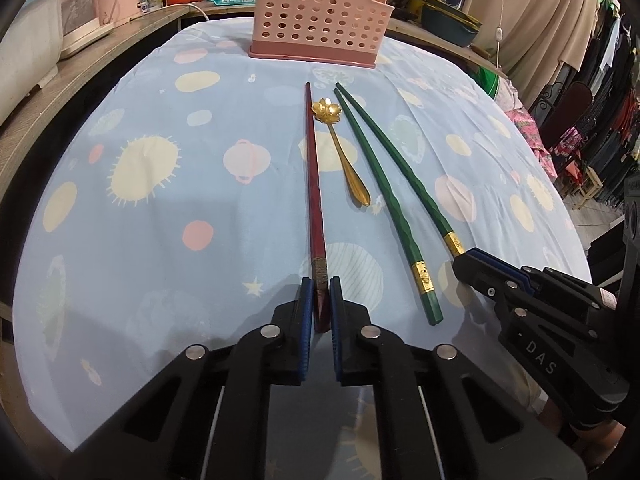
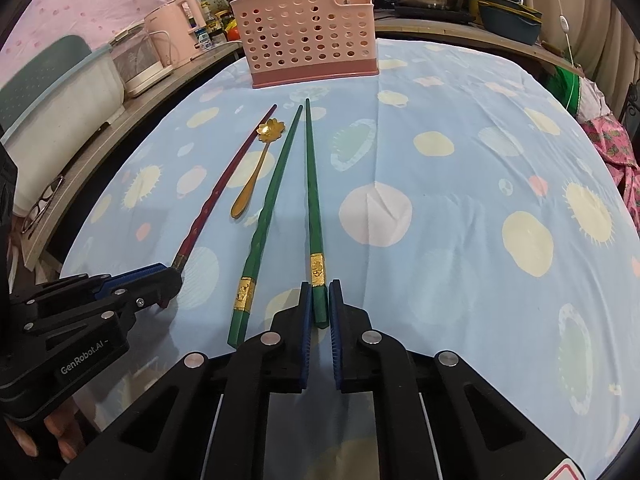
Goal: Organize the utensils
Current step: 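Grasp the dark red chopstick with the left tool while the right tool grasps a green chopstick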
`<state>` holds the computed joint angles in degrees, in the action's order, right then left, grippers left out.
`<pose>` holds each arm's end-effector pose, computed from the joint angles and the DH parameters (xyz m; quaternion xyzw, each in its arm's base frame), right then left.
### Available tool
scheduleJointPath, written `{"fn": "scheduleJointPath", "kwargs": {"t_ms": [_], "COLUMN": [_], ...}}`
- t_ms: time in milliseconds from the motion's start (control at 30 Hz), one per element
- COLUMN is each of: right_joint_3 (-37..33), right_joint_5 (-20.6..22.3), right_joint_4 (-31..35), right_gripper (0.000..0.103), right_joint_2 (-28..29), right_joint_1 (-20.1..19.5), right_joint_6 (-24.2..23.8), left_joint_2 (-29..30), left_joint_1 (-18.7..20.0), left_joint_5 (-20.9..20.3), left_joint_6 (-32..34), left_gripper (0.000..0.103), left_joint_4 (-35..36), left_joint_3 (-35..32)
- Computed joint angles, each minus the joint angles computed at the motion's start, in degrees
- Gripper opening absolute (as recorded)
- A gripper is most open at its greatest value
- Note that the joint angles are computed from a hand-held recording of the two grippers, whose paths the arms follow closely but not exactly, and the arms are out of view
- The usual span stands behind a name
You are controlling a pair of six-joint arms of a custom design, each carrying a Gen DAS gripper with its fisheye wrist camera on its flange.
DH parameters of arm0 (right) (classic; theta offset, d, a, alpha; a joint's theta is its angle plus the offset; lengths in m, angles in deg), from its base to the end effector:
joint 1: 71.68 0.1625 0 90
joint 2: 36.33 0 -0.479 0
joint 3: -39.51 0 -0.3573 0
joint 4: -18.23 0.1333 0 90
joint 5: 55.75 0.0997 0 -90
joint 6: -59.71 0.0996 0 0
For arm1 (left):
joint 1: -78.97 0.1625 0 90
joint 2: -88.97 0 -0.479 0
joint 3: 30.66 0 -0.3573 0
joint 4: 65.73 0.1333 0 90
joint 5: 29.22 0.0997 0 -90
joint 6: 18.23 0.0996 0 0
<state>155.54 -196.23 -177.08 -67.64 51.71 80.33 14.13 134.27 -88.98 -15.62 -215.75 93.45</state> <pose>0.3541 -0.4346 0.0314 0.0232 -0.8929 0.3345 0.3004 -0.1181 -0.4928 0.2881 0.2843 0.9185 -0.1587 0.2246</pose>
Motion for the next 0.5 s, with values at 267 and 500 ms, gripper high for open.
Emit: {"fn": "scheduleJointPath", "kwargs": {"t_ms": [267,500], "right_joint_3": [0.4,0.7], "right_joint_5": [0.4,0.6], "right_joint_4": [-0.2,-1.7], "right_gripper": [0.007,0.007], "right_joint_2": [-0.4,-1.7], "right_joint_1": [0.1,1.2], "right_joint_6": [0.0,-0.1], "left_joint_2": [-1.0,-1.6], "left_joint_1": [-1.1,-1.3], "left_joint_5": [0.9,1.6], "left_joint_6": [1.5,1.5], "left_gripper": [0.008,0.008], "left_joint_4": [-2.3,-3.1], "left_joint_3": [0.3,-0.4]}}
